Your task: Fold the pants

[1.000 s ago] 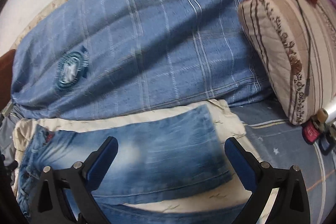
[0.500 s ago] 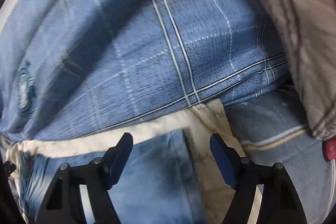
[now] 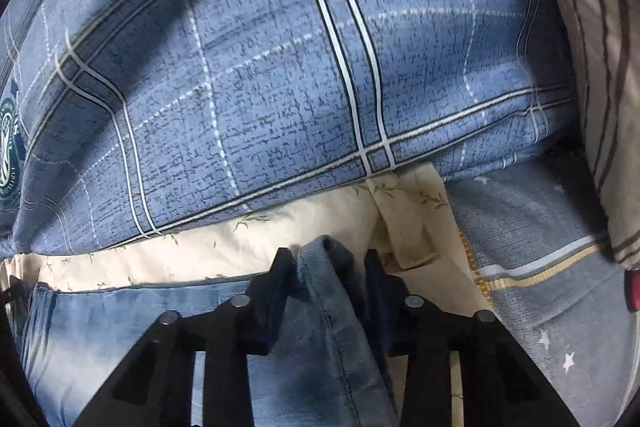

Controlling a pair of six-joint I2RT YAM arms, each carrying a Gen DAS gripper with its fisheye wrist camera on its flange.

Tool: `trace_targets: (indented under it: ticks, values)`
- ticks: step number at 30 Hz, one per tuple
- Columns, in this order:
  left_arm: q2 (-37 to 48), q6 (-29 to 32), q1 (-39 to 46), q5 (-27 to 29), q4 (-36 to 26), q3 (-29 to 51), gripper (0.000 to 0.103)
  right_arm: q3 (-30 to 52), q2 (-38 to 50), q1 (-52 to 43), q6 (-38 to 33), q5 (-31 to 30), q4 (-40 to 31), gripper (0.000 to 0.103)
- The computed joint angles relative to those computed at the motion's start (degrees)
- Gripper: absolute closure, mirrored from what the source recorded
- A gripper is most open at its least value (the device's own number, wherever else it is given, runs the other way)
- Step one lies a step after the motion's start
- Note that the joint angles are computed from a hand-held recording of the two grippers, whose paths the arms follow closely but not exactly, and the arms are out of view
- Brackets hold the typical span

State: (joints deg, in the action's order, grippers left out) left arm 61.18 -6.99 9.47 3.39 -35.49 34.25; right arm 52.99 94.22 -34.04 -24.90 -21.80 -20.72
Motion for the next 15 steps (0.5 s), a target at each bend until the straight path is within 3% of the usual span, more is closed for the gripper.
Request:
trace_targets:
  ticks: [4,6,8,11,13,14,15]
  values:
    - [-1.5,0.0,-0.3,-0.3,-1.6,0.9,0.082,-0.2,-2.8,-1.5,-0.8,-2.1,-2.4,0.075]
    - [-0.4,0.0,-0.2,-1.0,-3.5,2.4,0.078,0.5,-3.3,-2.4,-2.3,-2.5,-3.9,0.075]
    - [0.2,-1.4,-0.5,-2.1,-3.1,2.2,0.069,0.1,-3.9,-2.3,-3.0,-2.1,-4.1,0.075]
    - [1.7,-1.6,1.2,1.5,-2.1,2.0,0.049,1.0,-2.1,-3.1,-2.6,-3.2,-5.6,0.070]
    - [3.2,-1.7,0.0,0.7,-1.4,2.2,0.046,1.9,0.1,-2.4,-0.8,-3.2,-4.9,0.058]
    - [3.3,-1.9,-1.3,-0.7,-0.7,2.0,0.046,2.7,0.8,-2.6,-0.9,-3.8,-5.7,0.041]
    - [3.6,-1.6,-1.6,-0.9,0.2,1.8,0.059,3.4,1.5,-2.7,-1.1,-4.5,-5.9,0.040]
